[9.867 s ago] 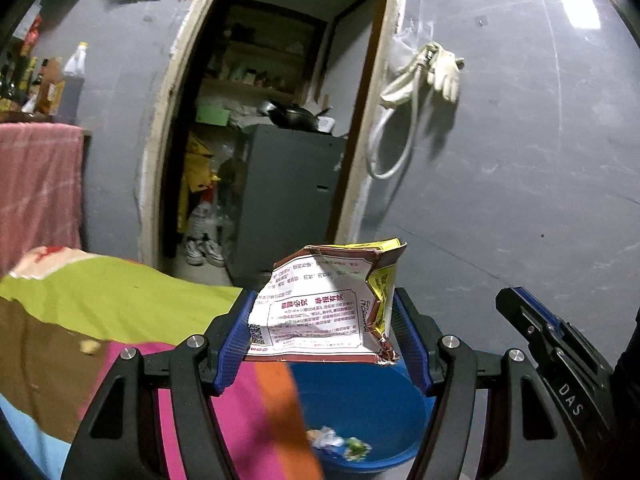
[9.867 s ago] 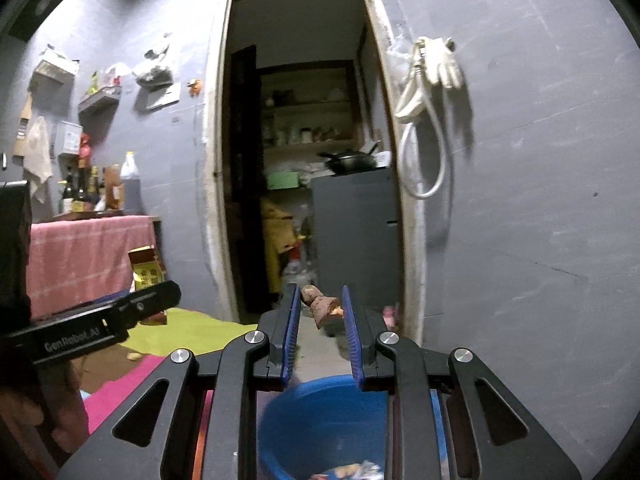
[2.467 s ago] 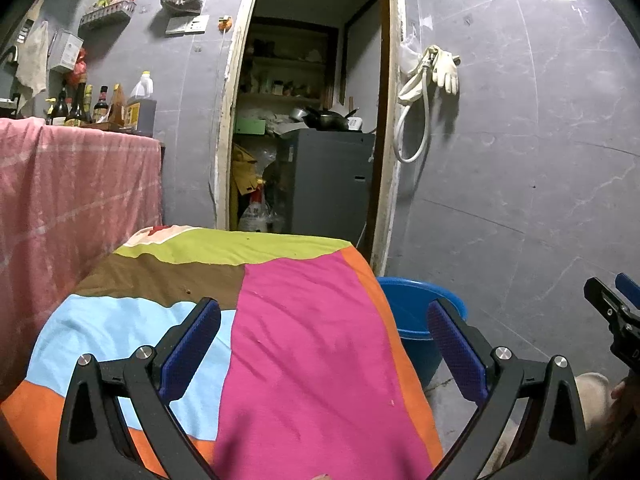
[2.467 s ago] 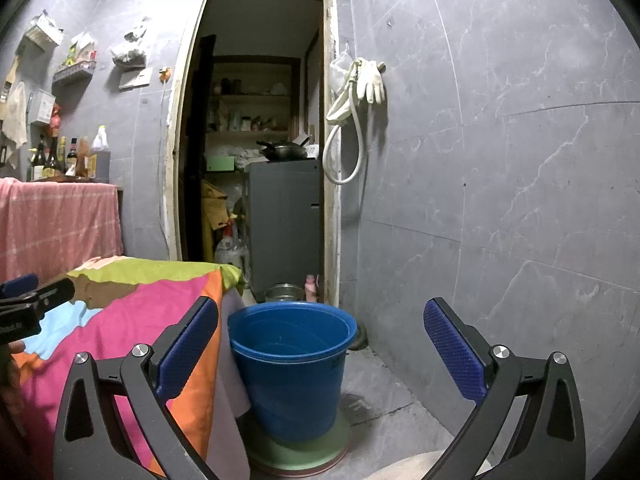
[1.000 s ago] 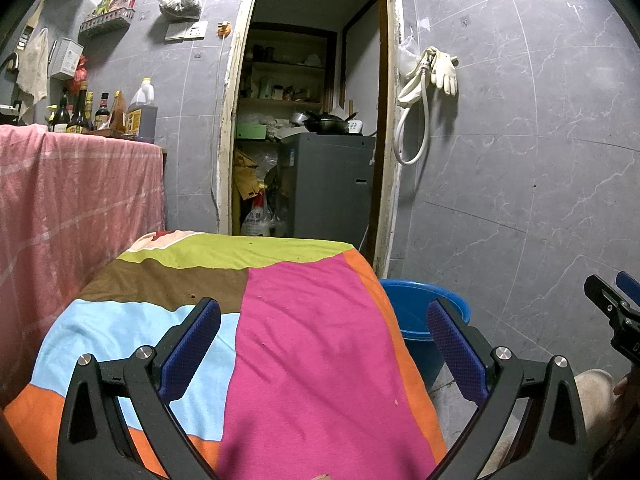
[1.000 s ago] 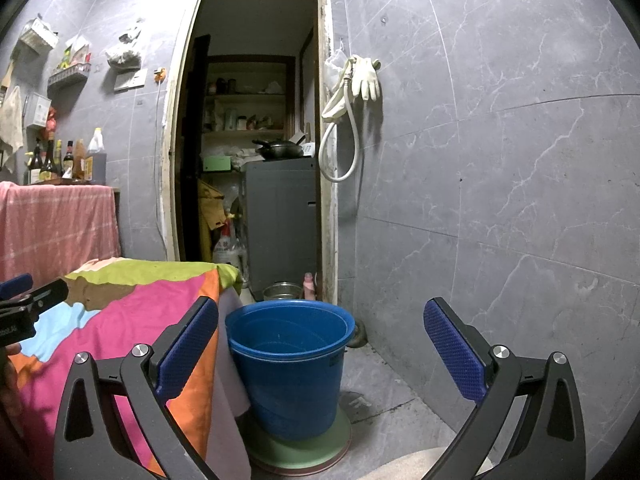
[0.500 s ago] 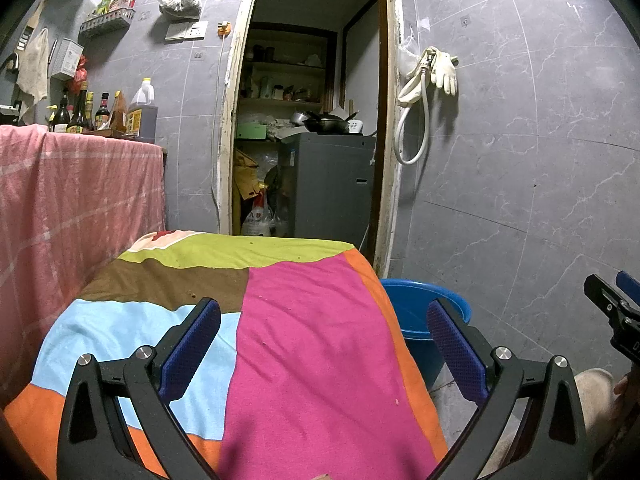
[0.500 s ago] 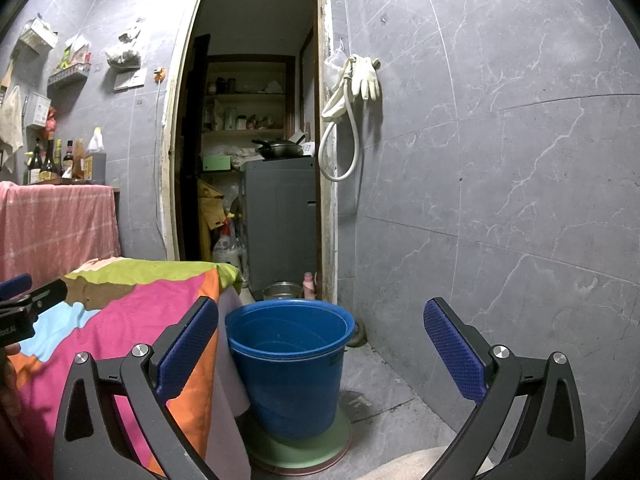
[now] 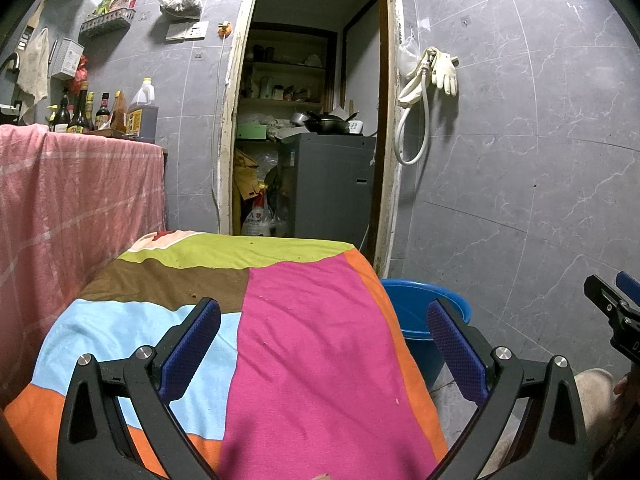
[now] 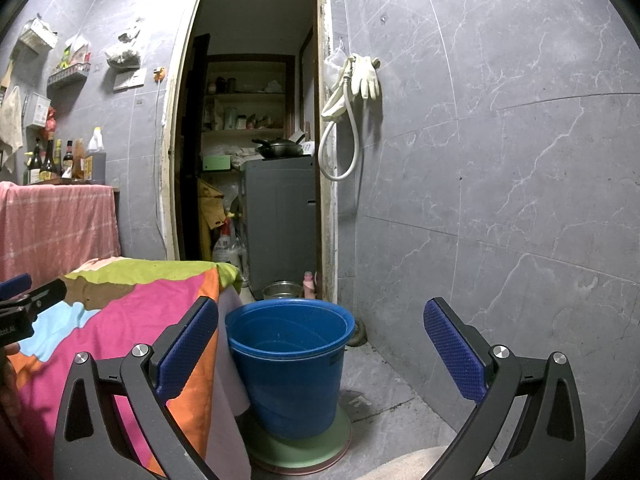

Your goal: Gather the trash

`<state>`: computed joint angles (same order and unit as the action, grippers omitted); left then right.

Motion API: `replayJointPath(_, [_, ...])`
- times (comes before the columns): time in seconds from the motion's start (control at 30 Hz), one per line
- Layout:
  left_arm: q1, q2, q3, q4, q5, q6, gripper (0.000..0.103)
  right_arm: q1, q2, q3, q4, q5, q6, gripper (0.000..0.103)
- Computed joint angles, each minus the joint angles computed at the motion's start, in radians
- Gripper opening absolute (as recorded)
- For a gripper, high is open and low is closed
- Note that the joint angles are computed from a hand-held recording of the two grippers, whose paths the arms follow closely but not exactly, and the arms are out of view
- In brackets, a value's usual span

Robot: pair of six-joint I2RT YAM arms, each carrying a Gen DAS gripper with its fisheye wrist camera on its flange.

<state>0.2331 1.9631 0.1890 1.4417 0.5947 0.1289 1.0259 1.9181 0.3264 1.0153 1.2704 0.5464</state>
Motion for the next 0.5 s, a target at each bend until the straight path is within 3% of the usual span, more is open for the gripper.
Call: replayJointPath(0.5, [0.000,0.001,-0.001,0.002,0.000,0.000,0.101,-0.002,-0.001,-0.002,-0.003,-0.003,0.005,0.103])
